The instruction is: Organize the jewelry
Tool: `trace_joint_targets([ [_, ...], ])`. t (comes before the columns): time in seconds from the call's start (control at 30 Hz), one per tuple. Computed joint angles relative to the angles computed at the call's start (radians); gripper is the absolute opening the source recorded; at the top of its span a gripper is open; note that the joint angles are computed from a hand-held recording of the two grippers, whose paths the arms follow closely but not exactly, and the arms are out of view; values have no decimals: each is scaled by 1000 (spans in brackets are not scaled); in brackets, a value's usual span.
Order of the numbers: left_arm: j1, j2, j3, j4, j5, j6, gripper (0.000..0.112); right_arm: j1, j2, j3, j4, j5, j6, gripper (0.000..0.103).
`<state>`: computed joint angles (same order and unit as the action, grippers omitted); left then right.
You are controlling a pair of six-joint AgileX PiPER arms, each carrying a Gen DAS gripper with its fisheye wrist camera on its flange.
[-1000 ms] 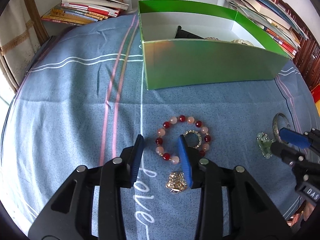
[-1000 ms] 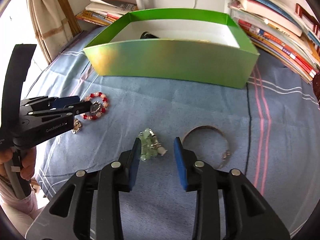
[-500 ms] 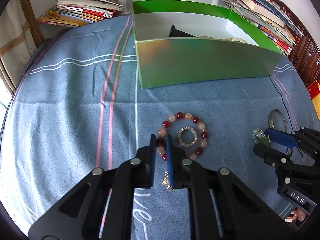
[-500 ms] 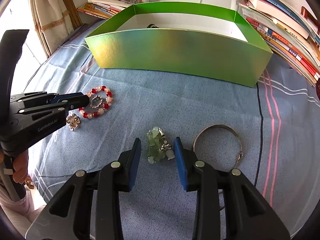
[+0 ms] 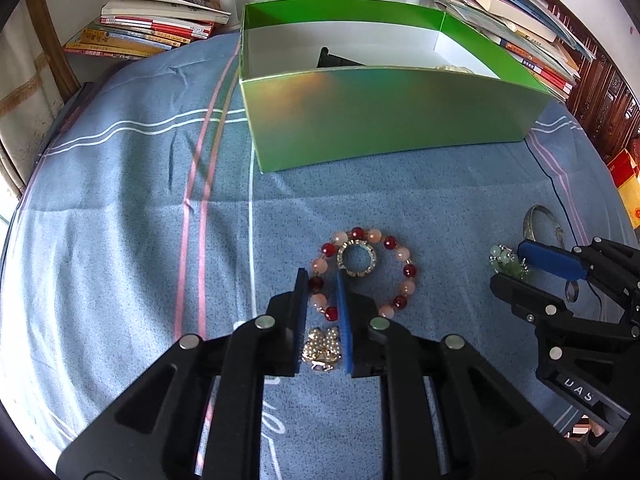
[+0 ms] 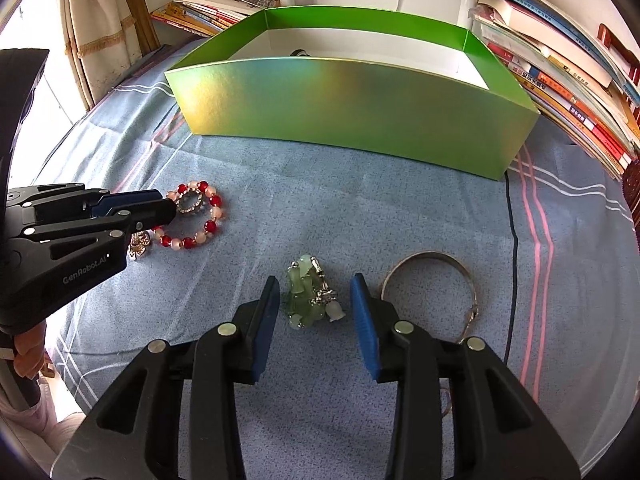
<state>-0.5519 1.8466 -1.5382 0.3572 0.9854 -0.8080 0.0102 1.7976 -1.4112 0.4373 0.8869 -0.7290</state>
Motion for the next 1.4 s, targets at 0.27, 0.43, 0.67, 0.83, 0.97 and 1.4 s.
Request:
trace_joint_targets([
  [0.27,-2,-3,5,7,0,-3,15,15,-14,20,-17,-27,6,41],
  [0.43,-10,0,-2,10,10,-4,9,12,-23,28,-19,-32,7,21],
  [0.67,-23,1,-8,12,26,-6,8,-8,-19,14,5,-2,4,14],
  [0.83,-31,1,-10,12,31,-2,8,-26,-8,-1,-8,-4,35,14],
  [0.97,-32,1,-13,11,35,4,8,-46,7,-23,-12,5,48,14],
  [1.4,-82,-45,-41,88,77,-30,8,-73,-7,-49,39,31,16,14],
])
